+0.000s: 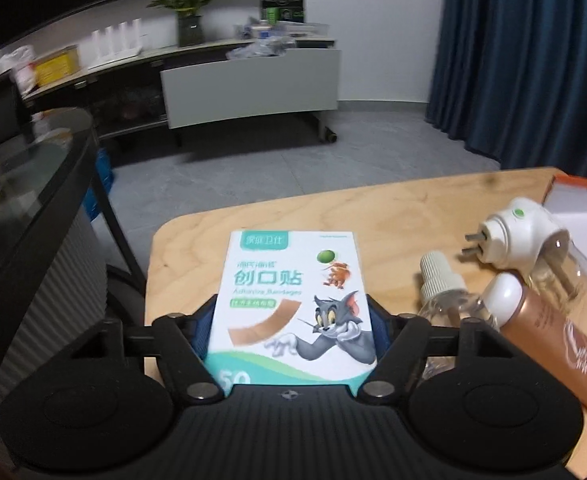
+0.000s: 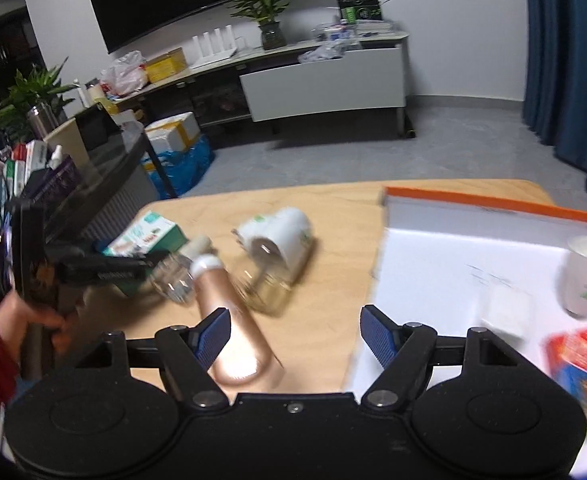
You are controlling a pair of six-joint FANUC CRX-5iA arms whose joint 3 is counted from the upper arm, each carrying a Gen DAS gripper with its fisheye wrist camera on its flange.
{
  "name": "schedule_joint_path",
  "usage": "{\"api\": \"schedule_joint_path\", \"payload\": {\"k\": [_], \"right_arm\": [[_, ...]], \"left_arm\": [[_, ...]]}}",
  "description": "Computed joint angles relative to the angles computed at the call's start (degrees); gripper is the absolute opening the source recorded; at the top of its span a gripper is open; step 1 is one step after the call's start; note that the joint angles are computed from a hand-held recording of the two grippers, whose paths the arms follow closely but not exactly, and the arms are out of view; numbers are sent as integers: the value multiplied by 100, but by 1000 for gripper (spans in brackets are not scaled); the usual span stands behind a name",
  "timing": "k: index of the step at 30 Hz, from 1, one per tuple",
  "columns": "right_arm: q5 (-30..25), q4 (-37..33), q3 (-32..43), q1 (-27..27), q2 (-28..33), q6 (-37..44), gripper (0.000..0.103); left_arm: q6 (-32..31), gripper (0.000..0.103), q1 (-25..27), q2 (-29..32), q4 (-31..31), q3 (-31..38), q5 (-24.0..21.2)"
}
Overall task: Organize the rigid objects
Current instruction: 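Grasp the green bandage box with the left tool while the right tool grasps the white diffuser, then carry the green bandage box and white diffuser over the box lid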
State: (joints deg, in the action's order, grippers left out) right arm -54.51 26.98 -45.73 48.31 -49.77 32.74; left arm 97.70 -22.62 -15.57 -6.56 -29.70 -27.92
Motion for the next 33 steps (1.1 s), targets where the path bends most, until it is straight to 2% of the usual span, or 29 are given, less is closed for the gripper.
{"api": "schedule_joint_path", "payload": {"k": [2,6,11,12,13,14,15,16,21,26,29,33], "right_arm": [[398,-288,181,-343,453,267,85],[822,-742,591,-802,1340,730,85],[960,-1017,956,-1085,2127,947,83],[954,-969,976,-1098,2232,949,76],[1000,-951,965,-1130,2283,955,64],[1051,-1111,999,-1202,2311,1131,62],[1089,-1206,1002,-1248,2304,1249,55],[1112,-1146,956,-1236,2276,1260,50],[1113,-885,656,-1077,1768,1004,49],[845,-382,274,-715,900,446,49],[426,7,50,-292,230,21,49],[-770,892,-292,887,-816,-874,49]], "left_arm": [[634,71,-200,30,-501,195,-235],[1947,71,-671,7,-1512,526,-849],[2875,71,-1075,-161,-1976,736,-1534],[3026,71,-1161,-219,-2042,746,-1599],[3104,71,-1241,-271,-2088,756,-1651],[3195,71,-1334,-299,-2157,777,-1678],[3300,71,-1413,-340,-2211,783,-1693],[3377,71,-1462,-395,-2210,769,-1701],[3990,71,-1894,-454,-2551,889,-1920],[4675,71,-2466,-463,-2992,1060,-2277],[4997,71,-2816,-440,-3182,1185,-2509],[5528,71,-3458,-348,-3566,1404,-2892]]}}
